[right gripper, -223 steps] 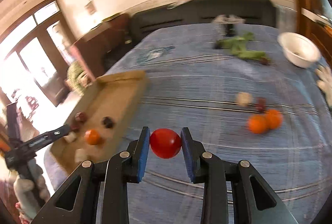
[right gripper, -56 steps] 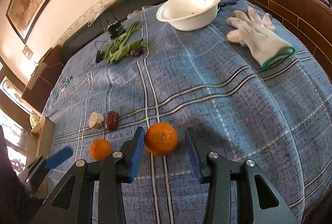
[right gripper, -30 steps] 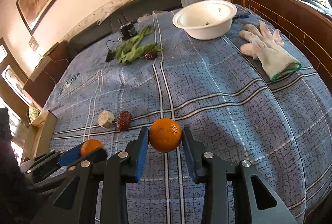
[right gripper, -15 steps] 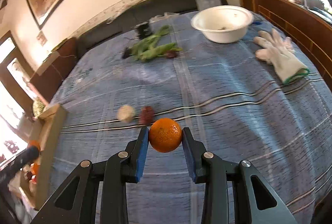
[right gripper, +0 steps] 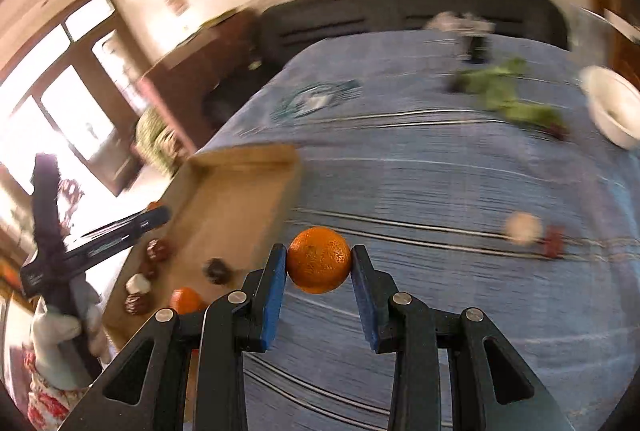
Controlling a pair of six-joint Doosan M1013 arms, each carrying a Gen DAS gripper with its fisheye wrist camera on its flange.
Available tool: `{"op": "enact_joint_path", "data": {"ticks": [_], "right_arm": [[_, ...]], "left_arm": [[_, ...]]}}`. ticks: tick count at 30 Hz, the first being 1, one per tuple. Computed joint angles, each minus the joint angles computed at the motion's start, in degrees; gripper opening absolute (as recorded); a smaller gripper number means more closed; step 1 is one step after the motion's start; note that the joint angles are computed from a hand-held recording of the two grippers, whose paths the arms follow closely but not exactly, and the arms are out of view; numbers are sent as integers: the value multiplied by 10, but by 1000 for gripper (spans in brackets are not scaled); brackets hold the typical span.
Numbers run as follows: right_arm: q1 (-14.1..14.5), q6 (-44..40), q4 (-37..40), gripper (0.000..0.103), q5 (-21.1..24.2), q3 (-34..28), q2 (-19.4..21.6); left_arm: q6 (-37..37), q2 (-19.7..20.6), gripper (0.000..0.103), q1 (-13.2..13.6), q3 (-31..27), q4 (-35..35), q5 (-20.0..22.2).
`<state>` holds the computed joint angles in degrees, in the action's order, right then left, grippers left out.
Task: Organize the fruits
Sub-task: 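Carry the mandarin into the box and release while the right gripper releases its mandarin there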
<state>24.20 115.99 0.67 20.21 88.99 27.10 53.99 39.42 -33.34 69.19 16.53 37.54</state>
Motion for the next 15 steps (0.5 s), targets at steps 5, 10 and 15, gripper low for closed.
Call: {"op": "enact_joint_path", "data": {"ticks": [5, 10, 15], "right_arm": [[15, -66, 50, 37, 54, -76, 55], [25, -89, 52, 37, 99, -135, 98], [31, -102, 49, 37, 130, -163, 118]], "left_arm": [[28, 24, 29, 11, -33, -32, 41], [44, 34, 29, 18, -43, -66, 56], [50, 36, 29, 23, -41, -84, 54]]}}
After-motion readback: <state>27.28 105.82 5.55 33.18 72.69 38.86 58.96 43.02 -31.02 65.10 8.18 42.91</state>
